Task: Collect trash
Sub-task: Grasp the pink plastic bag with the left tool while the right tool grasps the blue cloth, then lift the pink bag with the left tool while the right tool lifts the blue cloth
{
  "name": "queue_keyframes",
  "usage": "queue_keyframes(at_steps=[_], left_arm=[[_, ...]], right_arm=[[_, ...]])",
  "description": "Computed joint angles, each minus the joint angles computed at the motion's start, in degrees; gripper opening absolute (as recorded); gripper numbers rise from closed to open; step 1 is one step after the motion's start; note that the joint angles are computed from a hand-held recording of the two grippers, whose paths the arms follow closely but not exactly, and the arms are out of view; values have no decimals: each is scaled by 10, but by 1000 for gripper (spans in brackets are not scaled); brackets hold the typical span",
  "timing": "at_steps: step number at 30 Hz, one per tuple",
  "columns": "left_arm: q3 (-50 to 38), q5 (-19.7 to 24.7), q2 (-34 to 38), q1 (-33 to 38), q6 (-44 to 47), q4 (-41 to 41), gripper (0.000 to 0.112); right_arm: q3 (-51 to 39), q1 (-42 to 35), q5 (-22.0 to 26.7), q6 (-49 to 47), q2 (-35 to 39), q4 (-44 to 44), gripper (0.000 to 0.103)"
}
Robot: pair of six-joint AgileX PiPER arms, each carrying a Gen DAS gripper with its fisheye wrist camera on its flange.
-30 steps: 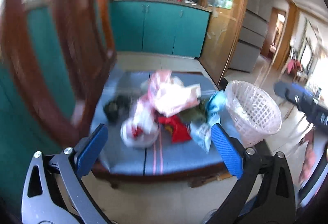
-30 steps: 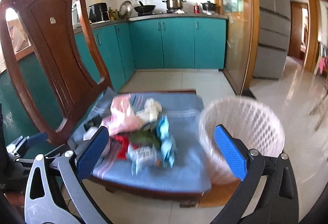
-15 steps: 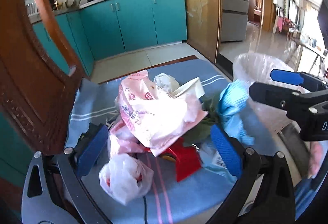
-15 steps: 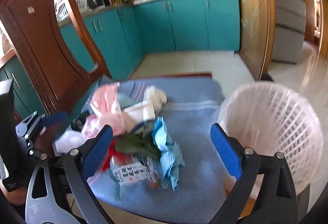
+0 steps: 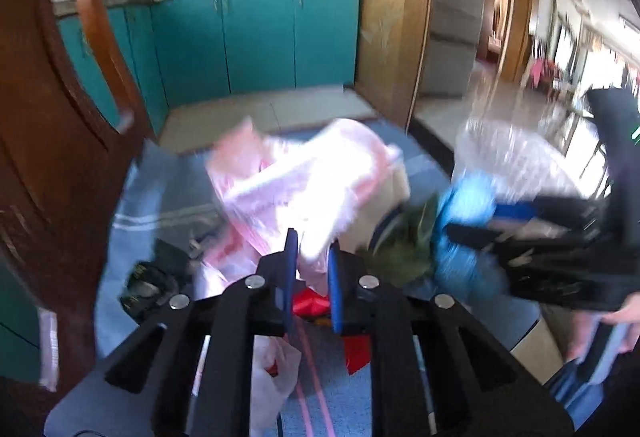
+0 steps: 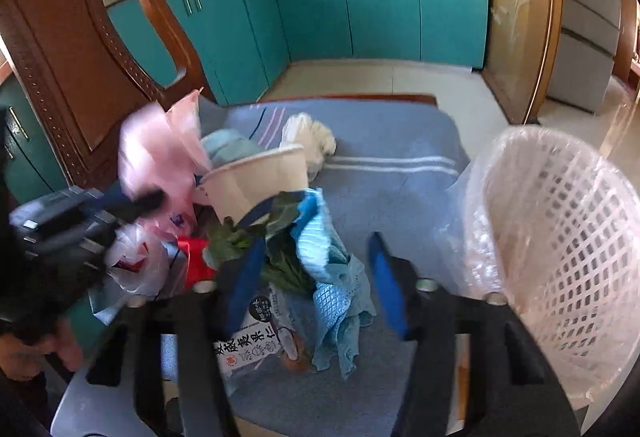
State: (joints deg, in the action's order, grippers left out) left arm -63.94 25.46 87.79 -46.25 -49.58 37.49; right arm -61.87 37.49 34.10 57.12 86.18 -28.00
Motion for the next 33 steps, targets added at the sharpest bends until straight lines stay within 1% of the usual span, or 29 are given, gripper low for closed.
queue_keyframes(at_steps=[1,3,4,7,8,9,11,13,16,17,18,20,21,23,27,30,33], left_arm=[[13,-10,-20,0,-20,10,14],[31,-24,-50,0,-74,50,14],[43,-31,-70,0,-113,81,14],[68,-41,-121,-2,-178,135,14],[67,-39,-126,-5,-189,145,14],[75,-38,-137,-8,-210,164,14],[90,-42,-164,-8,-238,174,14],[103,-56,-186,5,-205,125,14],[122,-90,-208,31,-105,5,14],[124,-89,-210,32,-94,-6,14],[125,-80,-211,25,-105,7,14],[128,-67,-211,15,-94,2,14],[127,-59,-213,11,-83,-11,14],[133,-67,-215,16,-39,-65,14],[139,-66,-217,7,-50,-55,14],[134,-67,-211,15,-6,-103,14],[130,-55,-209,13,-11,-104,14]], right_arm=[[-5,-3,1,-16,7,14,23],[-10,-4,2,-34,15,31,4],[-8,-2,1,-22,10,24,3],[-4,5,-3,-3,-15,5,3],[-1,10,-2,11,-26,-6,3],[7,17,-2,48,-48,-38,3],[9,21,-6,70,-68,-64,3],[27,35,-17,124,-103,-120,3],[38,62,-9,183,-131,-182,3],[46,77,-4,211,-141,-209,3],[50,84,-2,229,-145,-223,3],[58,98,-1,257,-149,-248,3],[58,108,2,260,-148,-252,3],[58,125,12,267,-150,-261,3],[56,136,17,272,-145,-264,3],[49,144,28,276,-140,-269,3],[50,146,27,283,-138,-275,3]])
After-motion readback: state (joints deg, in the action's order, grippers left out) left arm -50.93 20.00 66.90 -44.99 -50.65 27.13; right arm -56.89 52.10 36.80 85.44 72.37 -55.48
